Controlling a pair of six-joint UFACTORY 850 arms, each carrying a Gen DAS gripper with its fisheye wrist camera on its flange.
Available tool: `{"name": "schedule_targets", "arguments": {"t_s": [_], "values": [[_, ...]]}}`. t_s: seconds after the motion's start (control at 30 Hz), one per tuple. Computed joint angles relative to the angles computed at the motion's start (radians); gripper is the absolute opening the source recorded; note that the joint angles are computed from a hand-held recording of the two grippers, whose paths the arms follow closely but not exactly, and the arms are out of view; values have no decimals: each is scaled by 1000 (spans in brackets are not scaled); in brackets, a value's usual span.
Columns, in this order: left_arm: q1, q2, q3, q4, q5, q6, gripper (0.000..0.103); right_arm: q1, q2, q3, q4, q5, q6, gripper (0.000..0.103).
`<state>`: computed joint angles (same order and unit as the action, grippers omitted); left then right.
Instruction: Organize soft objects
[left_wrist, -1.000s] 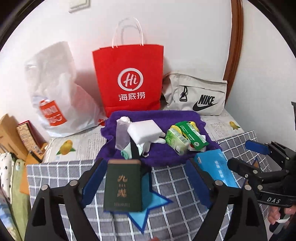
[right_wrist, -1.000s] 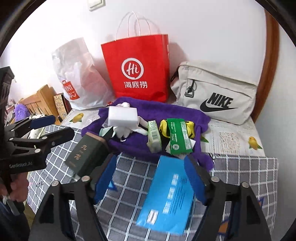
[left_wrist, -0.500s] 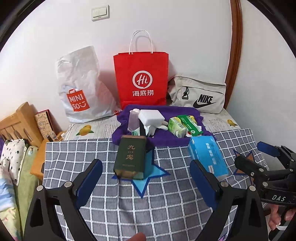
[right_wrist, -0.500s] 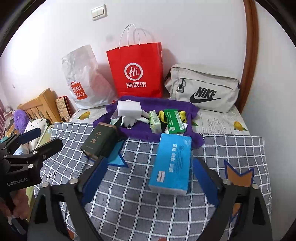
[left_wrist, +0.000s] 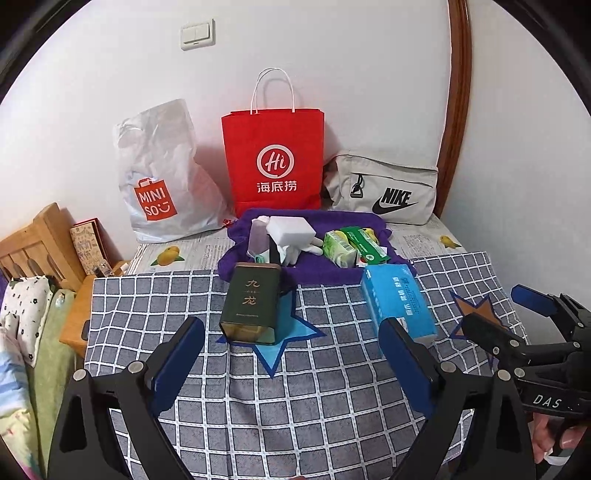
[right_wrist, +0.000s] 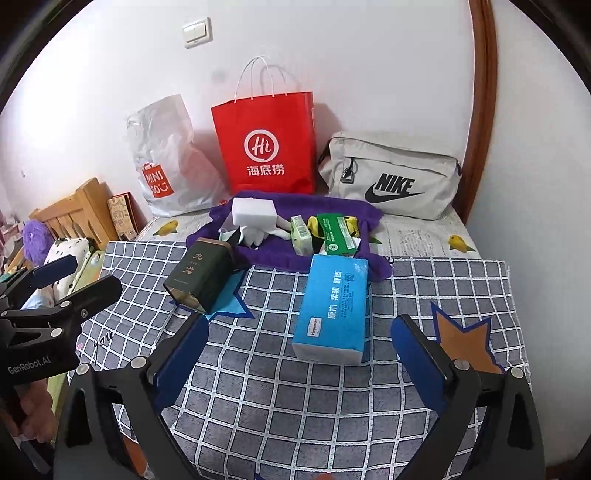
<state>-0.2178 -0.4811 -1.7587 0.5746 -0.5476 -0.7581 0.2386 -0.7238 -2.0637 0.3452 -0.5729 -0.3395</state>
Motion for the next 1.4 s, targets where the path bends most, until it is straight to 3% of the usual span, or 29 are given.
{"name": "schedule_targets", "arguments": {"t_s": [1.4], "values": [[-4, 21, 21, -12, 0, 16, 95, 7, 29, 33, 0, 5, -7, 99]]}}
